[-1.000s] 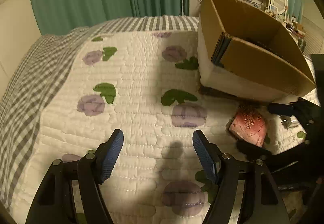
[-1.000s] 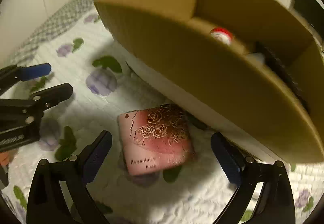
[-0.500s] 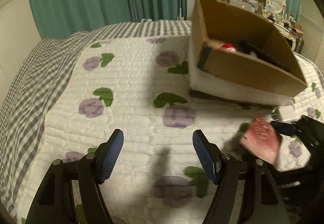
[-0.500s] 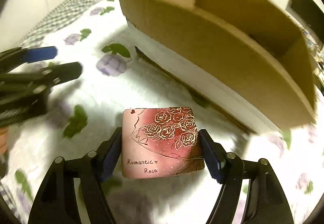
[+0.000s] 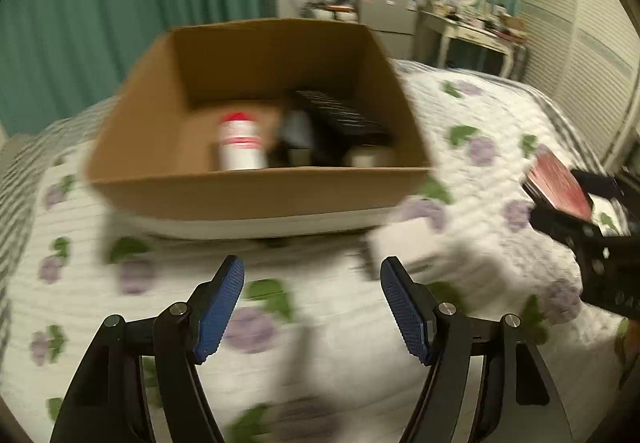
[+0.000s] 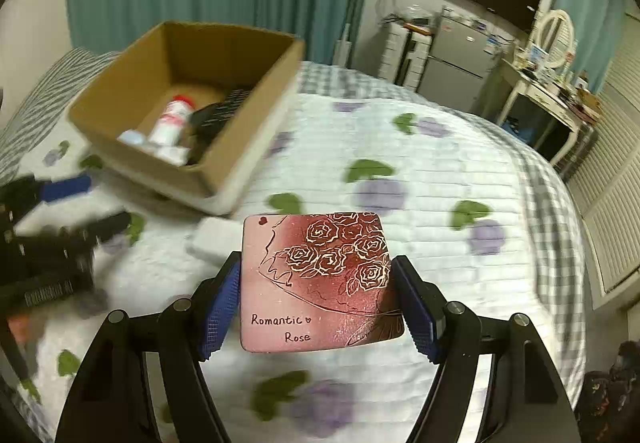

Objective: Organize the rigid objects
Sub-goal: 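Grasp the white plug adapter with left tool while right tool holds card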

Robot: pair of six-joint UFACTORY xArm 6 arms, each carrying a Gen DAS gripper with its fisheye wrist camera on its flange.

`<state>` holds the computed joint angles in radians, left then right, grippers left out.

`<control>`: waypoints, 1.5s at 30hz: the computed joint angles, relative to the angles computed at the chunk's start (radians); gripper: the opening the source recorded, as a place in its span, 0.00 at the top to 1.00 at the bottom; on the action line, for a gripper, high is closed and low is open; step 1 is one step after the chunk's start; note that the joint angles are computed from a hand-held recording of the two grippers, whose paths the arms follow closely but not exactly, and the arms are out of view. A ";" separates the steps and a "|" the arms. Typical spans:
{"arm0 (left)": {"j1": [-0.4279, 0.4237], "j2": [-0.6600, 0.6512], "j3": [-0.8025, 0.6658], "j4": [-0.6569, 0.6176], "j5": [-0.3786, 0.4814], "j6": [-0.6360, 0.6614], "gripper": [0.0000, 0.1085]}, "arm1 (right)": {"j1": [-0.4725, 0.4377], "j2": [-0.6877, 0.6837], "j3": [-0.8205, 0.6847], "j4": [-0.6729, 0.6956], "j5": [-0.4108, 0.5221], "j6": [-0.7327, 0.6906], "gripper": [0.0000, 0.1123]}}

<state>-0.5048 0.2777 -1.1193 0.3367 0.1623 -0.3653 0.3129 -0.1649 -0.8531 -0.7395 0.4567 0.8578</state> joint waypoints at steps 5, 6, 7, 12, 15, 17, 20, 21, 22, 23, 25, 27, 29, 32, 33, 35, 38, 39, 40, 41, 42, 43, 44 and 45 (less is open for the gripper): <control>-0.062 0.109 -0.121 -0.058 0.057 0.039 0.32 | -0.056 0.032 0.000 0.048 -0.078 -0.016 0.35; -0.069 0.126 -0.137 -0.071 0.061 0.041 0.32 | -0.063 0.043 -0.007 0.063 -0.087 -0.029 0.35; -0.076 0.142 -0.155 -0.069 0.067 0.029 0.32 | -0.073 0.042 0.001 0.093 -0.103 -0.054 0.35; -0.092 0.219 -0.243 -0.042 0.112 -0.030 0.32 | -0.082 0.054 0.006 0.138 -0.141 -0.083 0.35; -0.095 0.258 -0.286 -0.095 0.132 -0.013 0.32 | -0.085 0.070 0.002 0.178 -0.144 -0.121 0.35; -0.090 0.277 -0.310 -0.103 0.151 -0.011 0.32 | -0.081 0.077 -0.001 0.180 -0.139 -0.124 0.35; -0.088 0.269 -0.293 -0.098 0.128 -0.017 0.34 | -0.076 0.074 -0.001 0.158 -0.133 -0.108 0.35; -0.088 0.265 -0.285 -0.108 0.117 -0.007 0.35 | -0.074 0.073 -0.001 0.152 -0.131 -0.102 0.35; -0.090 0.258 -0.273 -0.131 0.100 0.021 0.38 | -0.071 0.073 -0.002 0.143 -0.125 -0.096 0.35; -0.091 0.248 -0.261 -0.131 0.093 0.031 0.48 | -0.071 0.072 -0.002 0.138 -0.121 -0.092 0.35; -0.092 0.226 -0.243 -0.082 0.099 0.007 0.49 | -0.063 0.066 -0.002 0.100 -0.104 -0.061 0.35; -0.093 0.202 -0.215 -0.118 0.097 0.048 0.49 | -0.056 0.058 -0.003 0.068 -0.090 -0.035 0.35; -0.090 0.171 -0.181 -0.119 0.091 0.049 0.49 | -0.045 0.043 -0.002 0.028 -0.070 -0.003 0.35; -0.082 0.105 -0.114 -0.101 0.069 0.036 0.49 | -0.030 0.017 0.004 0.004 -0.043 0.022 0.35; -0.079 0.084 -0.093 -0.105 0.059 0.042 0.49 | -0.024 0.006 0.007 0.003 -0.036 0.030 0.35; -0.074 0.025 -0.038 -0.106 0.033 0.045 0.49 | -0.008 -0.018 0.015 0.011 -0.025 0.036 0.35; -0.066 -0.052 0.022 -0.106 0.006 0.047 0.49 | 0.029 -0.047 0.008 -0.002 0.008 0.060 0.35; -0.062 -0.081 0.040 -0.102 -0.003 0.044 0.49 | 0.047 -0.058 -0.001 -0.011 0.026 0.068 0.35; -0.061 -0.103 0.050 -0.089 -0.008 0.032 0.49 | 0.057 -0.064 -0.010 -0.018 0.038 0.074 0.35; -0.054 -0.131 0.065 -0.080 -0.018 0.027 0.49 | 0.069 -0.069 -0.021 -0.026 0.052 0.077 0.35; -0.044 -0.159 0.078 -0.058 -0.027 0.008 0.49 | 0.083 -0.074 -0.035 -0.039 0.069 0.082 0.35; -0.040 -0.171 0.073 -0.045 -0.026 -0.003 0.49 | 0.100 -0.078 -0.054 -0.051 0.088 0.083 0.35; -0.030 -0.196 0.085 -0.035 -0.035 -0.005 0.49 | 0.115 -0.079 -0.076 -0.062 0.105 0.080 0.35; -0.018 -0.213 0.091 -0.020 -0.045 -0.012 0.49 | 0.127 -0.075 -0.097 -0.070 0.116 0.078 0.35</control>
<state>-0.5224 0.0644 -1.0279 0.3167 0.1177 -0.3770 0.4401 -0.2400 -0.9505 -0.8099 0.5728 0.9355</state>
